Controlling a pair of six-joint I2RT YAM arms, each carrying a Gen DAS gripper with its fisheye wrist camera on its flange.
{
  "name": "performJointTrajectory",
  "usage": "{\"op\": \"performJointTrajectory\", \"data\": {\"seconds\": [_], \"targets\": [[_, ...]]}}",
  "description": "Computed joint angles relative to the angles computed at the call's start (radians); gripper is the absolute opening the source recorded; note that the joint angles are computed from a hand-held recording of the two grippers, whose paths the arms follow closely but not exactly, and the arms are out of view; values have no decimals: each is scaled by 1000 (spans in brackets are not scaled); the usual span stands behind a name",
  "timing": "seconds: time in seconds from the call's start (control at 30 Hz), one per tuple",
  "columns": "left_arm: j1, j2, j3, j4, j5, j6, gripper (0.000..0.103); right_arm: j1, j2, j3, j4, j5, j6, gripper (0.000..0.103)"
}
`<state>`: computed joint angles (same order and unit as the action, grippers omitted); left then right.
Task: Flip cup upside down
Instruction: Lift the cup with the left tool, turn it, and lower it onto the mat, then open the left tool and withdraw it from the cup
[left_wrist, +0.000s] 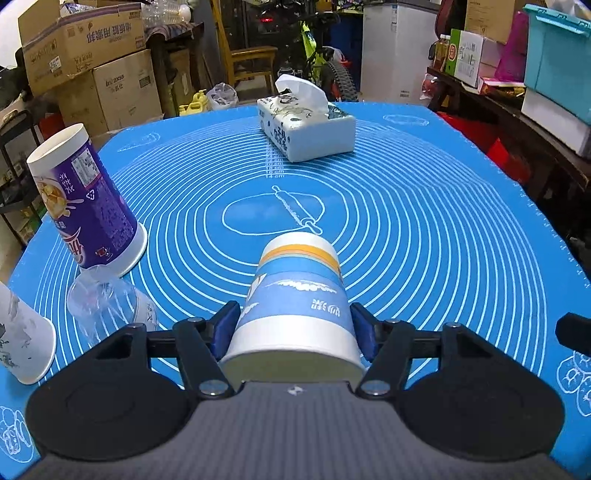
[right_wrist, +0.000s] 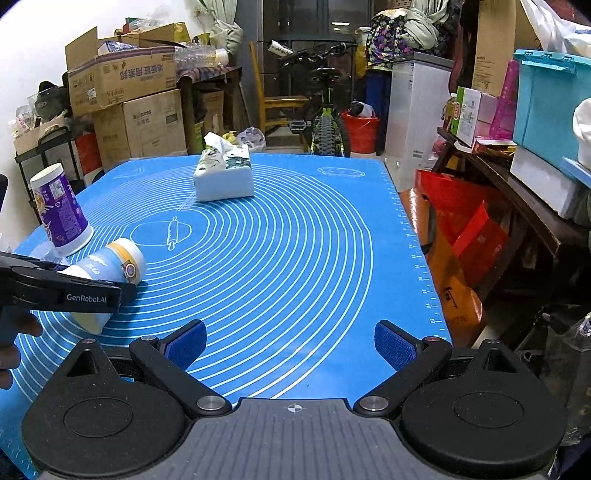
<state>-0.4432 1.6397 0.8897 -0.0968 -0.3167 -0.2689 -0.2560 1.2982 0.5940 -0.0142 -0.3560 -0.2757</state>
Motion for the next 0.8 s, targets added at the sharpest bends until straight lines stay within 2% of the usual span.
{"op": "performJointTrajectory", "data": {"seconds": [0.1,0.23,0.6,0.8], "targets": [[-3,-16,-9,1,-10,2,83,-1,-17,1,-14,4,-1,97],[-10,-58,-32,5,-29,-4,92,-1,-53,-5,-32,4,0,97],[-30,-295,-147,-73,-60,-18,93,17,-189,-36,-99,-14,-1,97],[-31,-443,-217,-154,-63,-36,93,41,-278,-56,-158,-22,4,97]]}}
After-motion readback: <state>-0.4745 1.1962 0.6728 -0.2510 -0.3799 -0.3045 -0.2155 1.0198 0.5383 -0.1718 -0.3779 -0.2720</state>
